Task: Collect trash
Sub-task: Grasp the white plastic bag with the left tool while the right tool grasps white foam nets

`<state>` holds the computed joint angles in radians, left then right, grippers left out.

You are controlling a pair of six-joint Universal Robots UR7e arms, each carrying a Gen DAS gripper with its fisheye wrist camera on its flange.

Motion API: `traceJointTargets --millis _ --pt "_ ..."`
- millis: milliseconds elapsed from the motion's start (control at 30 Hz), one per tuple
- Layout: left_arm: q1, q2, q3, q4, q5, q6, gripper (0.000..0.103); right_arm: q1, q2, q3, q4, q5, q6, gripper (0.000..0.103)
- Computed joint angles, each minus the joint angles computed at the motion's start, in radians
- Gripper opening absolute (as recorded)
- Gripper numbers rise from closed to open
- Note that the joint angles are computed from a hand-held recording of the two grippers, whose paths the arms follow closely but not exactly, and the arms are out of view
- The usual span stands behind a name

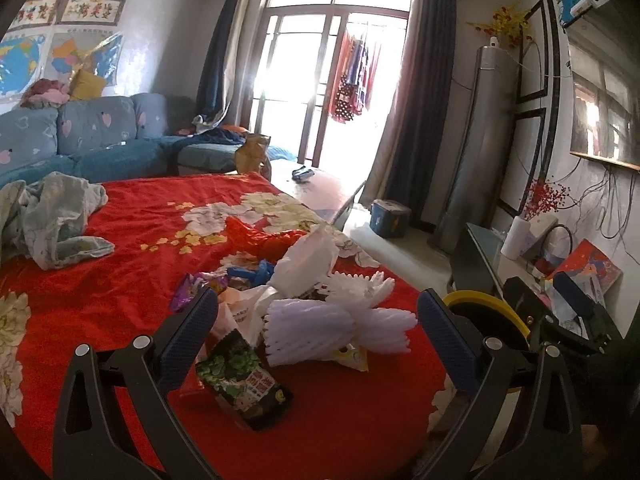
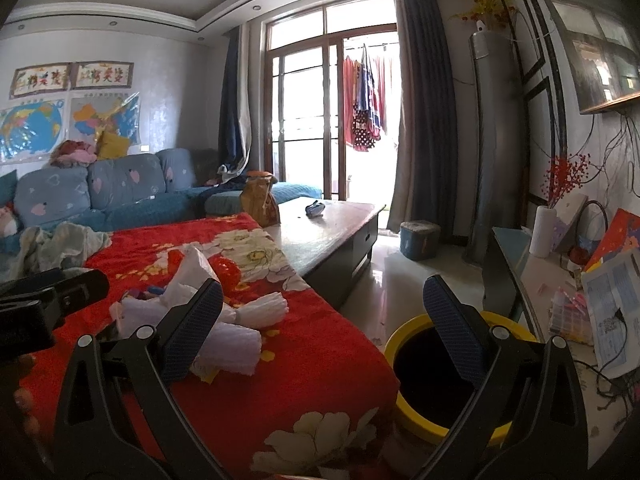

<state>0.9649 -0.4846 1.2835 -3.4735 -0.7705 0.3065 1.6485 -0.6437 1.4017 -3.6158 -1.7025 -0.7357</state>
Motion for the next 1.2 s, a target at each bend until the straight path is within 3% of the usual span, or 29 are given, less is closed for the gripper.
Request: traceJointTargets --millis 367,767,900,1133,1200 --pt "0.034 -0.007 -0.073 0.11 -0.04 -0.048 0.097 -0.004 -0.011 -0.059 0.173 0.007 0.042 0.092" --pt "0.083 -0.062 -0.095 0.189 -0.003 -0.111 0.097 0.032 0.038 -0.18 0.432 0.077 -0.05 0.092" --pt "0.095 -0.078 -0.091 0.213 0.004 -0.096 0.097 0.054 0.078 -0.253 0.526 0.023 -0.101 0.082" --pt "0.137 -0.108 -0.096 0.38 -0.049 -0.157 0.094 0.067 0.129 -0.368 0.736 -0.065 -0.099 0.067" --pt "0.149 -0.112 -0.102 0.433 -0.083 -0.171 0.081 0.064 0.142 -0.397 0.785 -0.075 -0.085 0.058"
